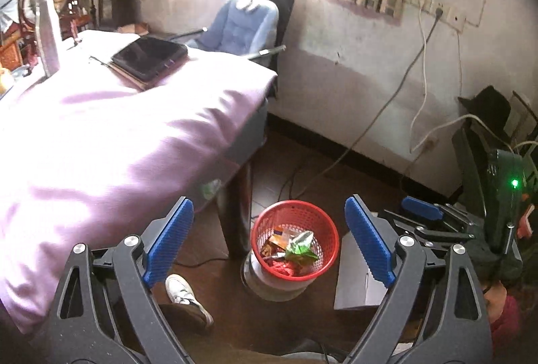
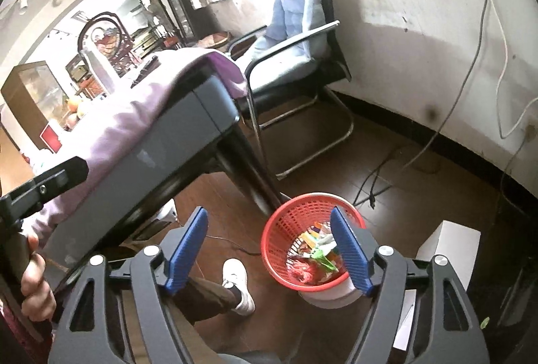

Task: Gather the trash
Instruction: 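Return both open tools from the wastebasket to the table, then grasp the clear cup of red pieces with the left tool while the right tool grasps the white medicine box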

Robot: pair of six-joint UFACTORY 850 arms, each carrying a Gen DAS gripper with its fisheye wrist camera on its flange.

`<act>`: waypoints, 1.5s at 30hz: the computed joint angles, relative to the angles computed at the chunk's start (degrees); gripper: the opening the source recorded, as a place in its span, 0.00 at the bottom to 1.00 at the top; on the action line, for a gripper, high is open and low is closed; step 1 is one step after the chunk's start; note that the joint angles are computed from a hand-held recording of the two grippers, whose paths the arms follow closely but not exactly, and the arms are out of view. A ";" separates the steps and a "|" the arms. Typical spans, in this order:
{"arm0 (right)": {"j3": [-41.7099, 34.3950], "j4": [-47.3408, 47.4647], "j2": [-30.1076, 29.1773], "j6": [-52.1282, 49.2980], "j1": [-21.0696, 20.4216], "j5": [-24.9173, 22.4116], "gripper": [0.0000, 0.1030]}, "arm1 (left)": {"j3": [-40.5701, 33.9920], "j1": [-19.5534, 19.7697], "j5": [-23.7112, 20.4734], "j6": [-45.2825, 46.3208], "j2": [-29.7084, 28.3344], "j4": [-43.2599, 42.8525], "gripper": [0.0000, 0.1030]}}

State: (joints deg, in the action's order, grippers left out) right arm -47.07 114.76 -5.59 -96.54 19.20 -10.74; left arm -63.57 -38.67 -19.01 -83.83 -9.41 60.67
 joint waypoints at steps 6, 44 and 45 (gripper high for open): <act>0.76 2.96 2.76 -3.22 2.01 0.62 0.79 | 4.03 -0.75 -3.60 -9.21 4.90 8.35 0.88; -30.06 -67.28 -14.39 56.67 24.53 0.09 0.88 | 20.00 46.34 -3.71 36.79 25.67 -30.34 0.94; -31.15 -69.89 -15.17 59.01 25.02 -0.26 0.88 | 19.59 46.65 -3.19 38.85 25.07 -31.45 0.94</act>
